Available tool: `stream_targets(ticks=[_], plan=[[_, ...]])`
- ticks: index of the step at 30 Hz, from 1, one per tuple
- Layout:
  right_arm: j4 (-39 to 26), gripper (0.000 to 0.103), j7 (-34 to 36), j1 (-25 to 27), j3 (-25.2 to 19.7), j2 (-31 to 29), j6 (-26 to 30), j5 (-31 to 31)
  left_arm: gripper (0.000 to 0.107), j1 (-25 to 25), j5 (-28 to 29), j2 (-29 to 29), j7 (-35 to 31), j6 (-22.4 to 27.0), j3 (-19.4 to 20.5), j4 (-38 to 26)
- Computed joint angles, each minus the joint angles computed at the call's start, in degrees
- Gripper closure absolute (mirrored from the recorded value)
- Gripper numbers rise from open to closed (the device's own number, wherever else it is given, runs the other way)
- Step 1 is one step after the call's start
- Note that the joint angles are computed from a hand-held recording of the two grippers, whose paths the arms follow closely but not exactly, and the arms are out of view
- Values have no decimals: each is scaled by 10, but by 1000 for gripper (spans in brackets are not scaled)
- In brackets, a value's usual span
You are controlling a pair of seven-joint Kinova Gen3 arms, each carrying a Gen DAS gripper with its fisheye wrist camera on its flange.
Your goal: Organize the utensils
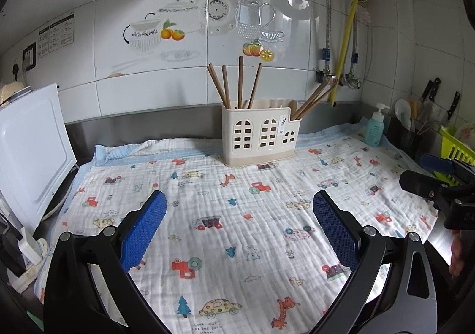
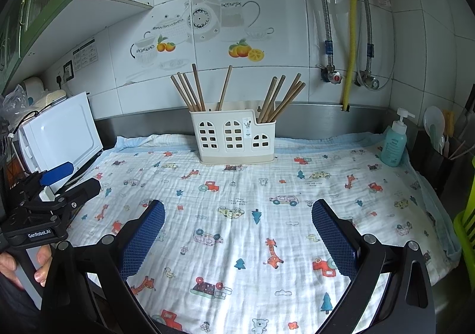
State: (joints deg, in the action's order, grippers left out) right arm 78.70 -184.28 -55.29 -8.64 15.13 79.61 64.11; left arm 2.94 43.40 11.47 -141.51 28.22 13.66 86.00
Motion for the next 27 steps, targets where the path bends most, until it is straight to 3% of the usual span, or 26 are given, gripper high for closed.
stream_targets(ticks=[6, 11, 27], plan=[[-1, 7, 2, 2, 1, 2, -2, -2, 9, 6, -12, -4, -4, -17, 2, 7], [-1, 7, 3, 3, 1, 1, -4, -2, 9, -3, 10, -5, -26, -18, 8, 11], [2, 7, 4, 5, 3, 2, -10, -5, 9, 4, -6, -3, -12, -21, 3, 11]])
